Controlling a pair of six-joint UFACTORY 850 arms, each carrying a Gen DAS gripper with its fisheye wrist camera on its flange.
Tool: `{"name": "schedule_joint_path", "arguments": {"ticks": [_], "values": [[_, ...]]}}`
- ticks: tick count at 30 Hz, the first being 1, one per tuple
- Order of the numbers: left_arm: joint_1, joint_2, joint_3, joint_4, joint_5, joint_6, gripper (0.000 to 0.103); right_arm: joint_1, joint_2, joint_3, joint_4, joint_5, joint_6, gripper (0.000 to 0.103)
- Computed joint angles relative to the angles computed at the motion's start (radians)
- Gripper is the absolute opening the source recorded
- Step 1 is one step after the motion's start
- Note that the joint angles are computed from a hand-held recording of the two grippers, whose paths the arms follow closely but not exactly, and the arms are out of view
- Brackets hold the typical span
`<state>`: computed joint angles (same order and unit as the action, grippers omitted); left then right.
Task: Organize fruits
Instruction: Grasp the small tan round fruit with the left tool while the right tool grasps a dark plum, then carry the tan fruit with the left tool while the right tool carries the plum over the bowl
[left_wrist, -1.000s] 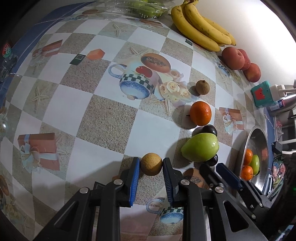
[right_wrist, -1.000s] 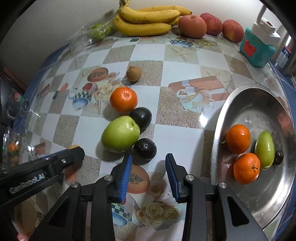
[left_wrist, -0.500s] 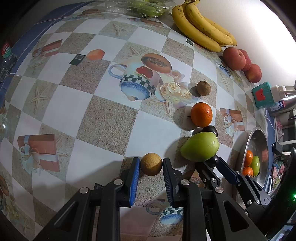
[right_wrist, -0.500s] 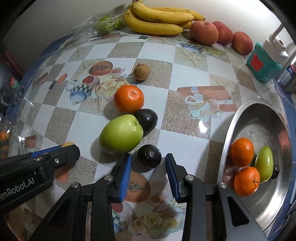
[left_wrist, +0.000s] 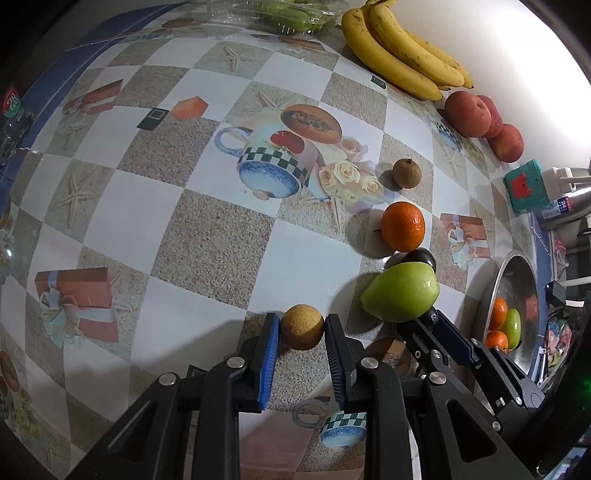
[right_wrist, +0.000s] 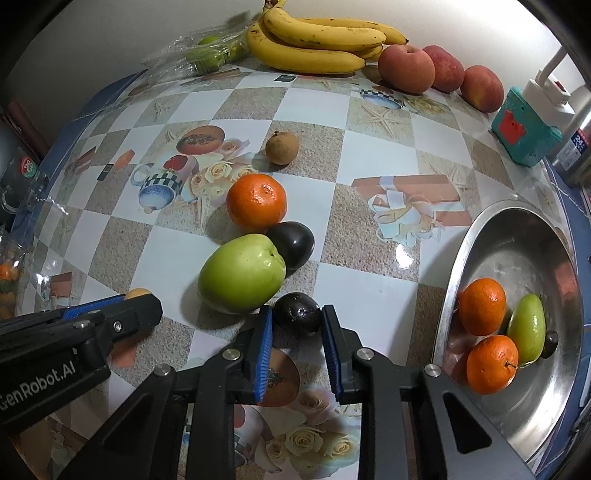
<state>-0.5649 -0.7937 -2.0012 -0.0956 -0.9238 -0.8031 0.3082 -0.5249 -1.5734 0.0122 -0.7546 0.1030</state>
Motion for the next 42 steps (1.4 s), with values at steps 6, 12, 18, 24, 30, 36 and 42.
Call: {"name": "schedule_joint_path", "arguments": {"ticks": [6, 12, 18, 24, 30, 36, 42], "values": [[0.001, -0.001, -0.001, 0.000, 0.001, 0.001, 0.027, -0.011, 0.009, 0.009, 0.031, 0.000, -0.012, 0.027], [0.000, -0.001, -0.007, 0.004, 0.007, -0.002, 0.027, -0.025, 0.018, 0.018, 0.083, -0.006, -0.026, 0.027], [-0.003, 0.001, -0.012, 0.012, 0.014, -0.005, 0.027, -0.038, 0.034, 0.037, 0.123, -0.007, -0.038, 0.027], [-0.006, 0.001, -0.017, 0.014, 0.022, -0.008, 0.027, -0.051, 0.063, 0.059, 0.170, -0.002, -0.059, 0.027], [-0.010, 0.018, -0.006, 0.025, 0.043, -0.013, 0.027, -0.066, 0.098, 0.077, 0.219, 0.009, -0.079, 0.027], [-0.017, 0.026, -0.010, 0.042, 0.054, -0.021, 0.027, -0.072, 0.138, 0.092, 0.244, 0.038, -0.089, 0.027], [-0.029, 0.033, -0.019, 0.062, 0.055, -0.023, 0.027, -0.074, 0.161, 0.099, 0.223, 0.039, -0.047, 0.027]]}}
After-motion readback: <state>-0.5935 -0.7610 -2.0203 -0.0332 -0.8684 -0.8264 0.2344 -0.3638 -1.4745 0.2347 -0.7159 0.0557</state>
